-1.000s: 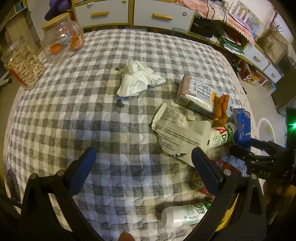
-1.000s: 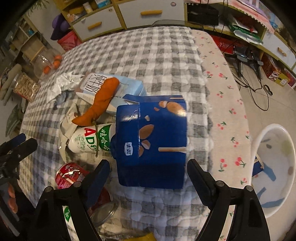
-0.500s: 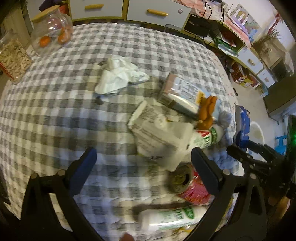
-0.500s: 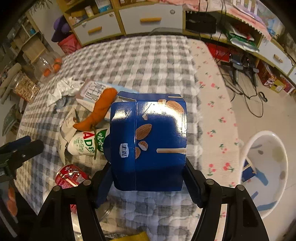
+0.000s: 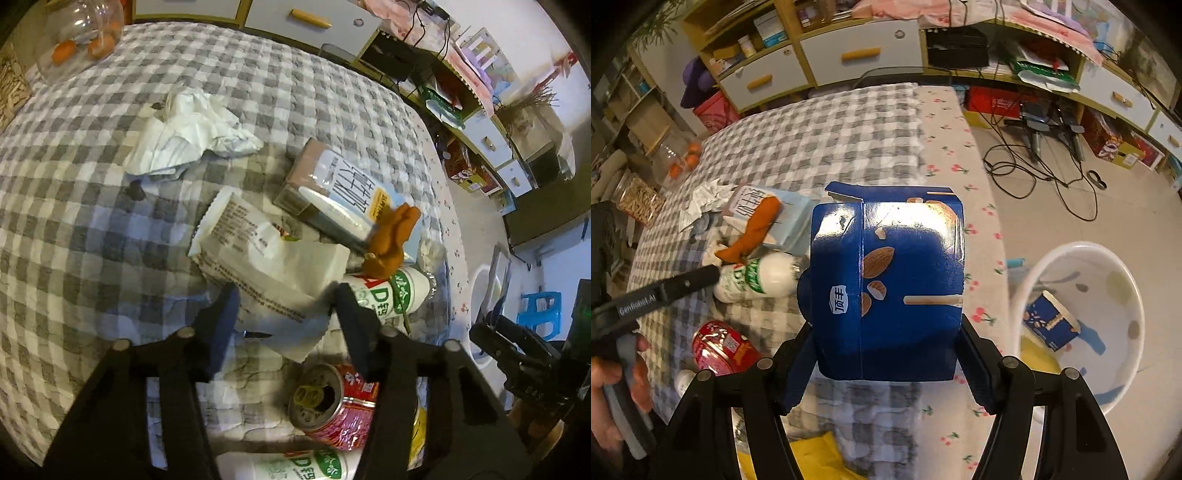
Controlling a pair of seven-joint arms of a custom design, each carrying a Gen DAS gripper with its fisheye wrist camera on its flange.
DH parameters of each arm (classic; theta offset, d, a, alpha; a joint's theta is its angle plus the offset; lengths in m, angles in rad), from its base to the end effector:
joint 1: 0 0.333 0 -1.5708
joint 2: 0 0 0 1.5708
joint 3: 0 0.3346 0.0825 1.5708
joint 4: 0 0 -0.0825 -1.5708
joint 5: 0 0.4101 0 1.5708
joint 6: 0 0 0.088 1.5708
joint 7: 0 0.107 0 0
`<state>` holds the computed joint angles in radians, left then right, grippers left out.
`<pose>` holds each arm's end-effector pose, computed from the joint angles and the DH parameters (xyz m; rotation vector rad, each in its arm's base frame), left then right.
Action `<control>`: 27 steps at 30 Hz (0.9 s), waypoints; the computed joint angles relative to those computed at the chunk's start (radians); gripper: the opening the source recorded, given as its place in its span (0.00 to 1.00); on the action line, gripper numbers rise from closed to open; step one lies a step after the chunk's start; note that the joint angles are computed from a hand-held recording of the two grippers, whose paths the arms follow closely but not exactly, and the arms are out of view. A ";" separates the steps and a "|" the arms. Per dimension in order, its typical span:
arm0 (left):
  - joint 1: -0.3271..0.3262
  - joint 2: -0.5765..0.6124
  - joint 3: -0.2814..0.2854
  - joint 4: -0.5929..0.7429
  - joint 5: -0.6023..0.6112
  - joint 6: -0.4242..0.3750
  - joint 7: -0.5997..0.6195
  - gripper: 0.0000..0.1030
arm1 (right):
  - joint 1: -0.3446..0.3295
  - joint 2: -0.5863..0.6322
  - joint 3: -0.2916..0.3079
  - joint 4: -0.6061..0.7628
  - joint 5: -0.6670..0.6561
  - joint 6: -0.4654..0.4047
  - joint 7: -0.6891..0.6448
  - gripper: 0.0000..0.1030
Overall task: Collect trash
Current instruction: 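Close the left tool on the white paper wrapper while the right tool holds the blue box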
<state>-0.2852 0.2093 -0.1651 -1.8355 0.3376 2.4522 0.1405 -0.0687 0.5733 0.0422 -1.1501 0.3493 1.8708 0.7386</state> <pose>0.6113 -0.2877 0.4678 -2.6775 1.1270 -0.6500 0.7724 -0.0034 0.5011 -2.5039 1.1377 -0.0153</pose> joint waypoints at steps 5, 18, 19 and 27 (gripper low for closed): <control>-0.008 0.004 -0.003 0.017 0.022 -0.015 0.028 0.37 | -0.011 0.015 -0.003 0.028 -0.002 -0.013 0.003 0.69; -0.034 0.004 0.007 0.053 0.097 -0.074 0.014 0.24 | -0.049 0.025 -0.001 0.074 0.030 -0.035 -0.007 0.69; -0.039 -0.003 0.008 0.054 0.120 -0.083 0.004 0.24 | -0.052 0.027 -0.001 0.079 0.032 -0.037 -0.006 0.69; -0.055 0.003 -0.006 0.110 0.217 -0.094 0.012 0.24 | -0.080 0.066 0.001 0.159 0.049 -0.061 0.008 0.69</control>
